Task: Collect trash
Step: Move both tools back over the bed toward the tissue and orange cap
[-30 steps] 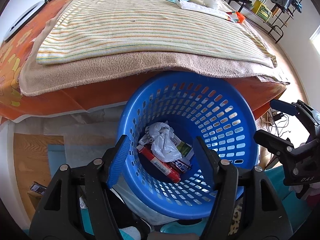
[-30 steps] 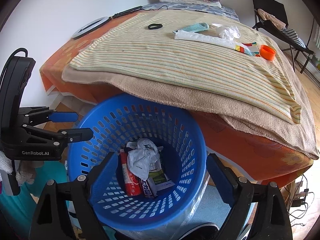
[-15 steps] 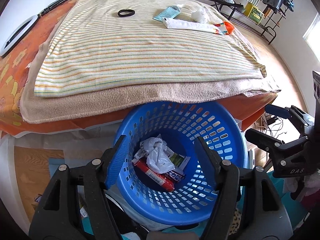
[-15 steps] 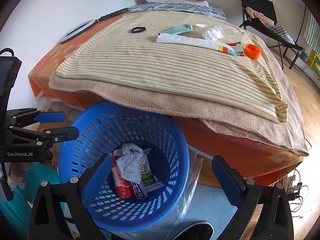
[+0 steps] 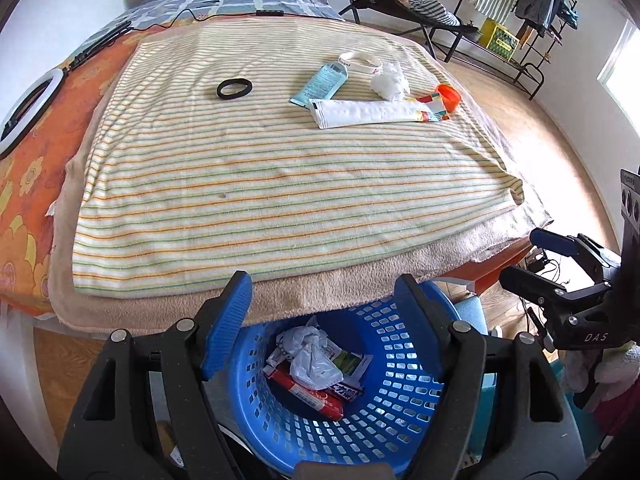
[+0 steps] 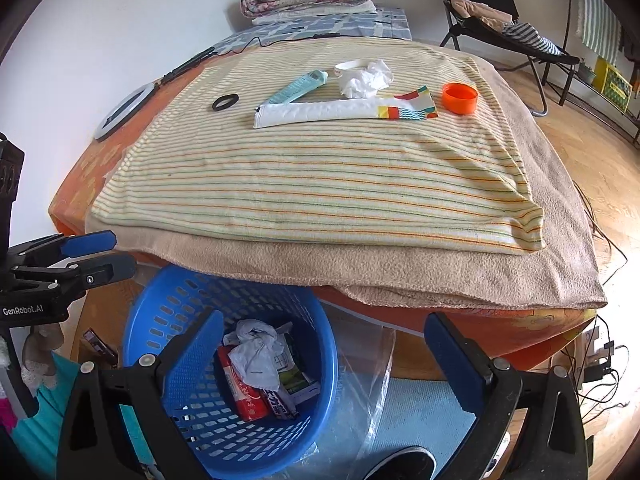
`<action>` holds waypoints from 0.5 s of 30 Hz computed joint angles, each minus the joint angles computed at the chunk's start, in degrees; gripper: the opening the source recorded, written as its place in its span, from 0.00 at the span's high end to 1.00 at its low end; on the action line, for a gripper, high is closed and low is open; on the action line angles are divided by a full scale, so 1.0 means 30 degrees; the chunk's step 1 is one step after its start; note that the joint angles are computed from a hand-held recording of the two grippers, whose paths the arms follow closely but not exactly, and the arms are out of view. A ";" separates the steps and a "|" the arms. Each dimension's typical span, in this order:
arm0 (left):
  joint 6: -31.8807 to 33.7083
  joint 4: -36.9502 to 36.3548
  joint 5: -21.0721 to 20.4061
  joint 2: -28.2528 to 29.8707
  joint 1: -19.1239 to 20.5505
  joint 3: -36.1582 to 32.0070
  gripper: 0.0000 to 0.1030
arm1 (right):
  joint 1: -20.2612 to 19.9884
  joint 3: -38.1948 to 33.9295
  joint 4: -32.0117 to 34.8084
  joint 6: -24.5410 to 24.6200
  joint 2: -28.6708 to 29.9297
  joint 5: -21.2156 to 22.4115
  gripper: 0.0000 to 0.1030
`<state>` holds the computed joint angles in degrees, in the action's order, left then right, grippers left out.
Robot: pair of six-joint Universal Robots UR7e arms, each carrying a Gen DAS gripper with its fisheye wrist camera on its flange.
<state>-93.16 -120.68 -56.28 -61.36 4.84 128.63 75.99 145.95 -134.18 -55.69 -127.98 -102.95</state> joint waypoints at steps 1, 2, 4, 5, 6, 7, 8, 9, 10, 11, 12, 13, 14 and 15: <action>0.0220 0.0083 0.0197 -0.0012 0.0157 -0.0123 0.26 | 0.0029 -0.0156 -0.0042 0.0102 0.0154 0.0173 0.01; 0.0418 0.0215 0.0395 -0.0032 0.0319 -0.0257 0.26 | 0.0142 -0.0300 -0.0228 0.0157 0.0351 0.0303 0.01; 0.0886 0.0346 0.0804 -0.0035 0.0673 -0.0522 0.26 | 0.0424 -0.0496 -0.0859 0.0053 0.0725 0.0508 0.01; 0.1152 0.0335 0.1009 -0.0027 0.0861 -0.0649 0.26 | 0.0646 -0.0636 -0.1304 0.0017 0.1037 0.0577 0.01; 0.1475 0.0231 0.1233 -0.0003 0.1071 -0.0779 0.26 | 0.0842 -0.0797 -0.1761 -0.0006 0.1370 0.0615 0.01; 0.1792 0.0121 0.1465 0.0012 0.1271 -0.0906 0.26 | 0.1040 -0.0982 -0.2193 0.0024 0.1720 0.0608 0.01; 0.2091 -0.0002 0.1692 0.0086 0.1481 -0.1059 0.26 | 0.1217 -0.1249 -0.2699 0.0067 0.2191 0.0620 0.01; 0.2424 -0.0209 0.1932 0.0165 0.1687 -0.1202 0.26 | 0.1381 -0.1500 -0.3186 0.0160 0.2623 0.0613 0.01; 0.2814 -0.0533 0.2169 0.0243 0.1899 -0.1318 0.26 | 0.1547 -0.1780 -0.3680 0.0288 0.3099 0.0549 0.01; 0.3184 -0.0874 0.2388 0.0348 0.2109 -0.1446 0.26 | 0.1697 -0.2126 -0.4088 0.0459 0.3620 0.0485 0.01; 0.3558 -0.1188 0.2601 0.0489 0.2342 -0.1612 0.26 | 0.1819 -0.2497 -0.4408 0.0659 0.4138 0.0454 0.01; 0.4020 -0.1612 0.2795 0.0637 0.2590 -0.1758 0.26 | 0.1910 -0.2834 -0.4711 0.0857 0.4620 0.0428 0.01; 0.4482 -0.2078 0.2969 0.0824 0.2850 -0.1927 0.26 | 0.2050 -0.3203 -0.5161 0.1110 0.5228 0.0297 0.01; 0.4905 -0.2479 0.3117 0.0993 0.3116 -0.2113 0.26 | 0.2162 -0.3525 -0.5567 0.1326 0.5762 0.0156 0.01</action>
<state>-78.45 -128.11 -46.93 -58.38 14.18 122.29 82.48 135.38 -150.88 -51.71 -110.69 -102.48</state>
